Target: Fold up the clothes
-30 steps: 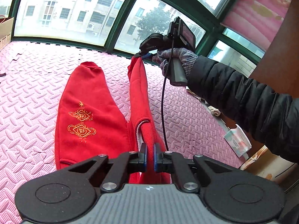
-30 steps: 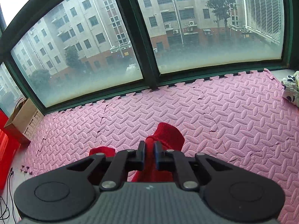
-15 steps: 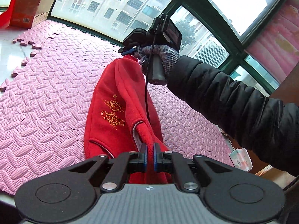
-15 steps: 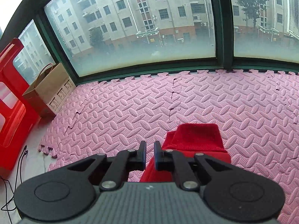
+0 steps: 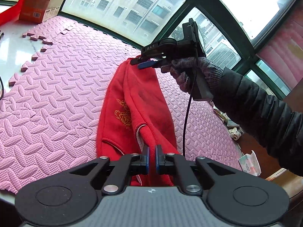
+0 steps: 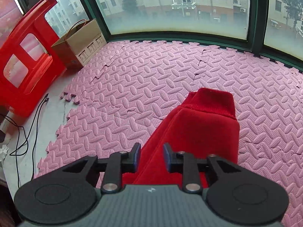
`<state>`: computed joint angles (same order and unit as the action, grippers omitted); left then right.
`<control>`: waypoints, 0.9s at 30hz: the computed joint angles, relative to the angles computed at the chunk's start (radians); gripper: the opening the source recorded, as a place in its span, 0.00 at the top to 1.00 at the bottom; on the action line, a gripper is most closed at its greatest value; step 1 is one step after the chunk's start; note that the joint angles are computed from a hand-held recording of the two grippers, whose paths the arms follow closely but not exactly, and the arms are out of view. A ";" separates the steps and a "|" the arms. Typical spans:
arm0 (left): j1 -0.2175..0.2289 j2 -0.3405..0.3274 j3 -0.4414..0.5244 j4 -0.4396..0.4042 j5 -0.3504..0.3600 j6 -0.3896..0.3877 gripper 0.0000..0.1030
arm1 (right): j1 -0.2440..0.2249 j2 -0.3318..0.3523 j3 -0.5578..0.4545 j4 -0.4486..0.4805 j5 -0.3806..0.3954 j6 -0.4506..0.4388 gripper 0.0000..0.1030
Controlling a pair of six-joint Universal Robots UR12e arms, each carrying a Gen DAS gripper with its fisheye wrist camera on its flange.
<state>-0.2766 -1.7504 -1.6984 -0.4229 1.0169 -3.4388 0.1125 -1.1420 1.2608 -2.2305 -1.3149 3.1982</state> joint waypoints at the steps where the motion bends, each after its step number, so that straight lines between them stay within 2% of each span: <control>1: -0.002 0.001 0.001 0.005 0.005 0.006 0.94 | 0.002 -0.007 0.004 0.026 0.004 -0.013 0.73; 6: -0.010 0.005 0.001 0.019 0.028 0.030 0.94 | 0.038 -0.025 0.007 0.105 -0.055 -0.075 0.58; 10: -0.015 0.006 0.001 0.036 0.035 0.034 0.94 | 0.060 -0.018 -0.009 0.141 -0.114 -0.073 0.56; 11: -0.015 0.006 0.001 0.041 0.036 0.035 0.94 | 0.063 -0.017 -0.008 0.141 -0.122 -0.062 0.60; 12: -0.015 0.007 0.000 0.045 0.036 0.035 0.94 | 0.065 -0.017 -0.003 0.136 -0.133 -0.043 0.72; 15: -0.011 0.007 -0.001 0.056 0.038 0.029 0.94 | 0.062 -0.023 0.013 0.120 -0.134 0.007 0.91; 20: 0.005 0.017 -0.009 0.077 0.027 -0.001 0.94 | 0.042 -0.045 0.046 0.024 -0.050 0.094 0.93; 23: 0.011 0.026 -0.018 0.081 0.050 -0.018 0.94 | 0.041 -0.039 0.055 -0.024 -0.005 0.134 0.93; 27: 0.021 0.031 -0.025 0.029 0.089 -0.042 0.93 | 0.044 -0.023 0.080 -0.067 0.030 0.164 0.92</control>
<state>-0.2561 -1.7195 -1.7235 -0.3937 1.1058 -3.4811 0.1566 -1.1648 1.3404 -2.2976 -1.2852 3.3621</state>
